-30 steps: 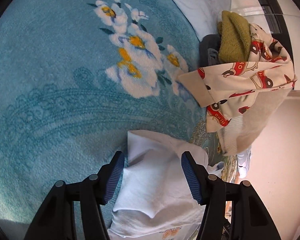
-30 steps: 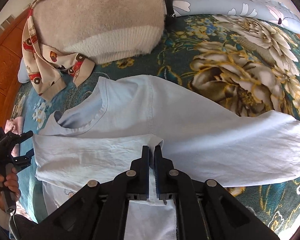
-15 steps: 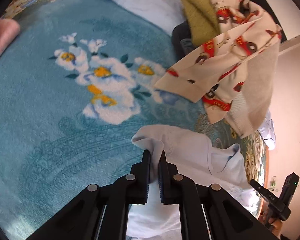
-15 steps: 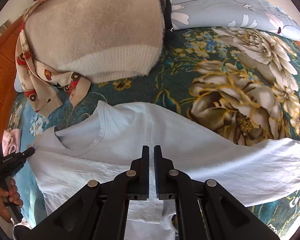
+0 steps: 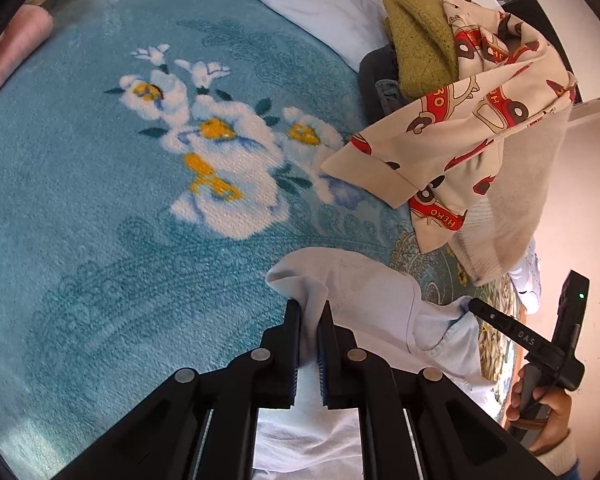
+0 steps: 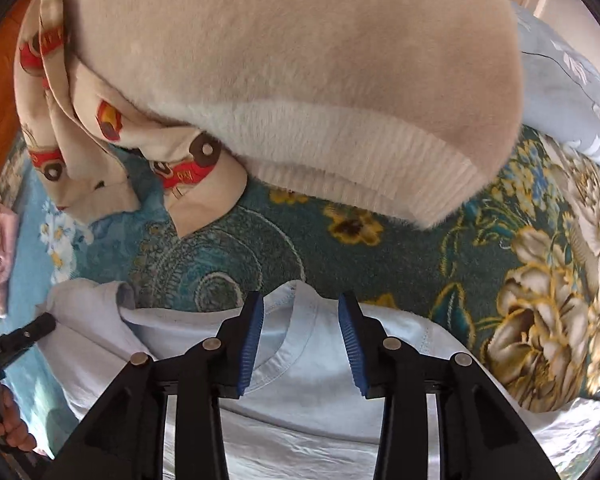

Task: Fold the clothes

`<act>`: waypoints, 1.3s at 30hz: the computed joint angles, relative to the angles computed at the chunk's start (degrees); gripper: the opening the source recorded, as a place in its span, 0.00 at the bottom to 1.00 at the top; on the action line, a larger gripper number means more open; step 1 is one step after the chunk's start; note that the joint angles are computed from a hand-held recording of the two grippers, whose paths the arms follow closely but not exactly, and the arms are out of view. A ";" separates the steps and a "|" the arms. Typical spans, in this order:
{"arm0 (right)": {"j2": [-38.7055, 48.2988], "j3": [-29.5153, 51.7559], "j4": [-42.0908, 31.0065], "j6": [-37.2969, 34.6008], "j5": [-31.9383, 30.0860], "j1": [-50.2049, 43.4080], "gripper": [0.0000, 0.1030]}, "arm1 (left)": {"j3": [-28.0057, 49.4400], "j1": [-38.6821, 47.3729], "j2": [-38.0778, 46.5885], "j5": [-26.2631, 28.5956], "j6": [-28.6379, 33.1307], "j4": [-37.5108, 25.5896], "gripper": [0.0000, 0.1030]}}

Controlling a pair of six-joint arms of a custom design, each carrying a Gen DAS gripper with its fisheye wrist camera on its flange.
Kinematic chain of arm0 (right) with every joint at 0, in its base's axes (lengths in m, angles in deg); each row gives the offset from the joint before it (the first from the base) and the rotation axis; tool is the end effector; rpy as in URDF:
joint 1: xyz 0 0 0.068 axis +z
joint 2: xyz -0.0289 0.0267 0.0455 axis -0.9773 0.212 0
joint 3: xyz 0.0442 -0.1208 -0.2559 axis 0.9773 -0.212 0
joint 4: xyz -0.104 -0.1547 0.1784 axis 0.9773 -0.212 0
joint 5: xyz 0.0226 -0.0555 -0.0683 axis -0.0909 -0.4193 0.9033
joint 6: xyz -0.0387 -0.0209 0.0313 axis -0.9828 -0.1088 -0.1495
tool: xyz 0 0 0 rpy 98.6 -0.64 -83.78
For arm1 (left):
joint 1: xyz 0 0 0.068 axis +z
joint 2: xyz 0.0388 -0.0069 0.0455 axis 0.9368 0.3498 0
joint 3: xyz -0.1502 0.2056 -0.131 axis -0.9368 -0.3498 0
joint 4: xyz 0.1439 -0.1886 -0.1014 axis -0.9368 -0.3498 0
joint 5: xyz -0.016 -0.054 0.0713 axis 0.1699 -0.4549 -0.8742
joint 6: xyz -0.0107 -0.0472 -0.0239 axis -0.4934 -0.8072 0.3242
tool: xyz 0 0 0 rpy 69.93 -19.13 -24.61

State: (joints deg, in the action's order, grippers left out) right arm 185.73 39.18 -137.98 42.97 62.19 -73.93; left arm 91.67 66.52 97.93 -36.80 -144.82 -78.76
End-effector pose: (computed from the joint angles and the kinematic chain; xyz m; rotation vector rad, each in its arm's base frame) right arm 0.4158 0.0325 0.1966 -0.6821 2.8497 0.1425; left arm 0.1990 -0.0174 0.1586 -1.1330 2.4001 -0.6337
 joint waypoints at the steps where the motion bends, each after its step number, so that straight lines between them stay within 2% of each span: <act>1: 0.82 0.63 -0.56 -0.28 1.53 0.87 0.39 | 0.03 -0.14 0.00 -0.05 0.12 -0.03 0.08; 2: 1.20 0.66 -0.41 -0.49 3.52 1.72 0.25 | -0.04 -0.17 -0.12 0.01 0.31 0.01 0.08; 3: 1.45 0.51 -0.03 -0.64 5.79 2.52 0.06 | -0.15 -0.15 -0.29 0.10 0.54 0.08 0.08; 6: 0.18 -0.97 3.77 0.42 8.73 3.28 0.06 | -0.39 -0.21 -1.36 -0.61 1.73 0.52 0.08; 10: 0.73 0.61 5.10 5.37 7.36 2.25 0.06 | 0.81 -0.72 -0.39 -2.59 2.88 -0.09 0.08; 15: 2.61 0.14 4.69 7.10 7.06 1.84 0.06 | 0.28 2.62 2.63 1.30 2.13 1.12 0.09; 16: 2.74 0.14 4.55 7.26 6.75 1.67 0.06 | -0.36 3.59 2.35 2.64 1.86 1.64 0.12; 19: 2.83 2.01 2.15 6.48 3.64 0.70 0.10 | -1.51 5.22 0.29 5.04 1.61 1.74 0.14; 21: 1.11 1.86 1.42 5.35 0.61 -0.38 0.35 | -0.66 5.42 -1.23 4.84 1.65 -1.47 0.25; 23: -2.10 0.10 1.51 3.99 -3.59 -2.39 0.46 | -0.89 5.18 -4.78 4.04 0.23 -3.76 0.33; 26: -7.48 -3.98 1.76 1.92 -9.80 -7.82 0.47 | -4.14 4.46 -14.61 3.75 -5.24 -5.43 0.35; 29: -11.25 -8.04 1.87 0.19 -14.55 -16.38 0.48 | -6.51 -2.51 -25.03 -1.92 -12.70 -10.28 0.36; 32: -11.93 -10.34 0.85 -1.57 -16.36 -27.20 0.48 | -8.99 -16.92 -33.15 -12.40 -25.61 -12.94 0.36; 34: -8.60 -7.43 -1.83 -2.55 -16.92 -35.47 0.48 | -9.19 -29.10 -34.06 -22.35 -35.96 -12.83 0.36; 36: -2.53 -0.60 -6.90 -2.81 -18.12 -43.43 0.48 | -9.12 -37.50 -30.67 -28.70 -42.45 -8.32 0.36; 38: 2.29 6.12 -11.15 -1.72 -19.35 -50.35 0.48 | -7.37 -41.17 -25.38 -29.37 -42.43 -4.44 0.36; 39: 4.34 9.62 -12.69 -0.70 -20.32 -53.28 0.48 | -5.82 -41.53 -22.22 -28.20 -40.39 -3.23 0.36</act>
